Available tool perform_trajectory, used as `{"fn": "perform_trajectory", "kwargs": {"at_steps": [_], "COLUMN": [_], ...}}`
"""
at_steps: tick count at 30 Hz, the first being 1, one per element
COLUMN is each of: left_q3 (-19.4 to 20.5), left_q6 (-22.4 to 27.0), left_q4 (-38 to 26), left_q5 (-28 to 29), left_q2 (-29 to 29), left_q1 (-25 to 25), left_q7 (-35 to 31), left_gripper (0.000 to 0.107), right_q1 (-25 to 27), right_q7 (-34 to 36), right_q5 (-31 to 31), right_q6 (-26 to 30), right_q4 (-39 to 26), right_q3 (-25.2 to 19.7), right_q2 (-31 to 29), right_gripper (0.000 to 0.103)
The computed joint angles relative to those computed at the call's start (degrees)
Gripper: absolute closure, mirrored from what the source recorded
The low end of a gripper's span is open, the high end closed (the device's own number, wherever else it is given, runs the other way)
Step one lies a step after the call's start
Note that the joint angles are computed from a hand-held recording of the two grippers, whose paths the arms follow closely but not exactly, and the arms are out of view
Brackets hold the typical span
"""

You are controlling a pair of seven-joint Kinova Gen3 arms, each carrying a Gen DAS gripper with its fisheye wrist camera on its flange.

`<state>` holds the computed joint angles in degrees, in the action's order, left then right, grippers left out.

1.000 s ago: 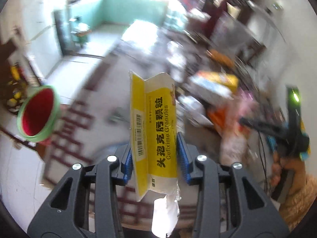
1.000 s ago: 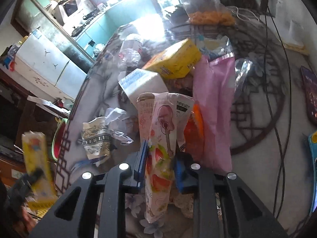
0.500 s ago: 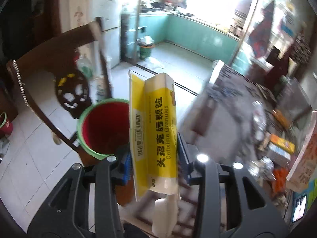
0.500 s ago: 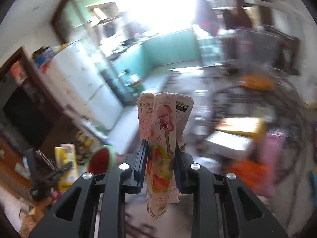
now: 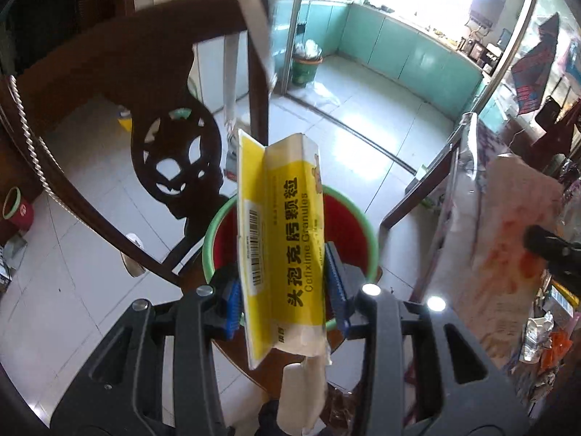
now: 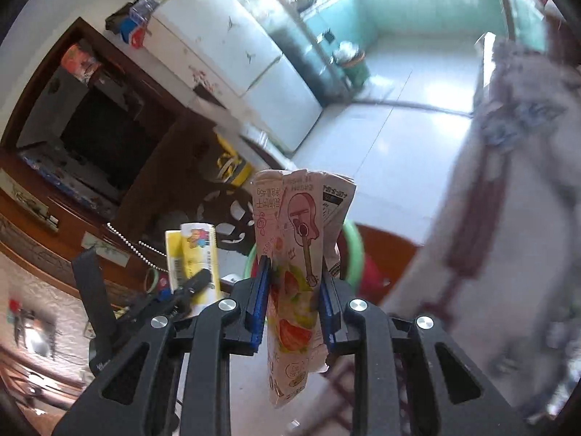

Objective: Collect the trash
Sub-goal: 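Carry both items over the red bucket while the right gripper releases the snack bag, then open the left gripper to drop the yellow box into the bucket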

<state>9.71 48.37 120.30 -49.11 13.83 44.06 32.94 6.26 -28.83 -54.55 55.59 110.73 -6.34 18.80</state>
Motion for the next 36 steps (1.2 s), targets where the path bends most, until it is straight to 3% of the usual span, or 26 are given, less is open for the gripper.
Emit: {"fn": "perform_trajectory", "kwargs": {"at_steps": [4, 7, 13, 18, 22, 23, 26, 31, 36], "left_q3": [-0.8, -1.5, -2.9, -4.7, -5.7, -5.8, -5.4, -4.3, -3.7], "left_q6": [-3.0, -5.0, -8.5, -11.2, -10.2, -9.6, -8.3, -7.4, -4.9], "left_q4": [1.4, 2.0, 2.3, 1.7, 0.3, -0.2, -2.0, -6.8, -15.5], "left_q5": [-0.1, -0.2, -1.4, -2.4, -2.3, -1.9, -0.8, 0.9, 0.9], "left_q2": [0.3, 0.4, 1.5, 3.4, 5.2, 5.6, 6.1, 7.0, 9.3], "left_q1": [-1.8, -3.0, -4.1, -3.8, -2.5, -2.2, -0.7, 2.0, 7.3], "left_q7": [-1.6, -3.2, -5.3, -6.1, -6.4, -6.8, -7.6, -10.5, -13.6], "left_gripper": [0.070, 0.070, 0.070, 0.068, 0.054, 0.044, 0.040, 0.038, 0.038], "right_q1": [-3.5, -4.0, -2.1, 0.2, 2.7, 3.3, 6.7, 13.9, 21.6], "right_q7": [-2.6, -2.8, -3.7, 0.2, 3.1, 3.8, 5.8, 8.0, 10.9], "right_q5": [-0.7, -3.9, -1.9, 0.0, 1.6, 1.8, 3.7, 7.5, 10.9], "right_q6": [-2.3, -6.1, -5.5, -6.9, -7.6, -7.8, -7.6, -6.8, -3.5], "right_q4": [-2.0, -0.5, 1.3, 7.2, 11.0, 11.9, 13.7, 11.0, 3.4], "right_q3": [-2.1, -3.1, -1.9, 1.6, 6.6, 7.8, 12.6, 18.7, 19.6], "right_q2": [3.7, 3.2, -0.1, -8.6, -14.6, -15.6, -18.1, -15.7, -9.1], "right_gripper": [0.076, 0.042, 0.042, 0.042, 0.041, 0.039, 0.037, 0.037, 0.037]}}
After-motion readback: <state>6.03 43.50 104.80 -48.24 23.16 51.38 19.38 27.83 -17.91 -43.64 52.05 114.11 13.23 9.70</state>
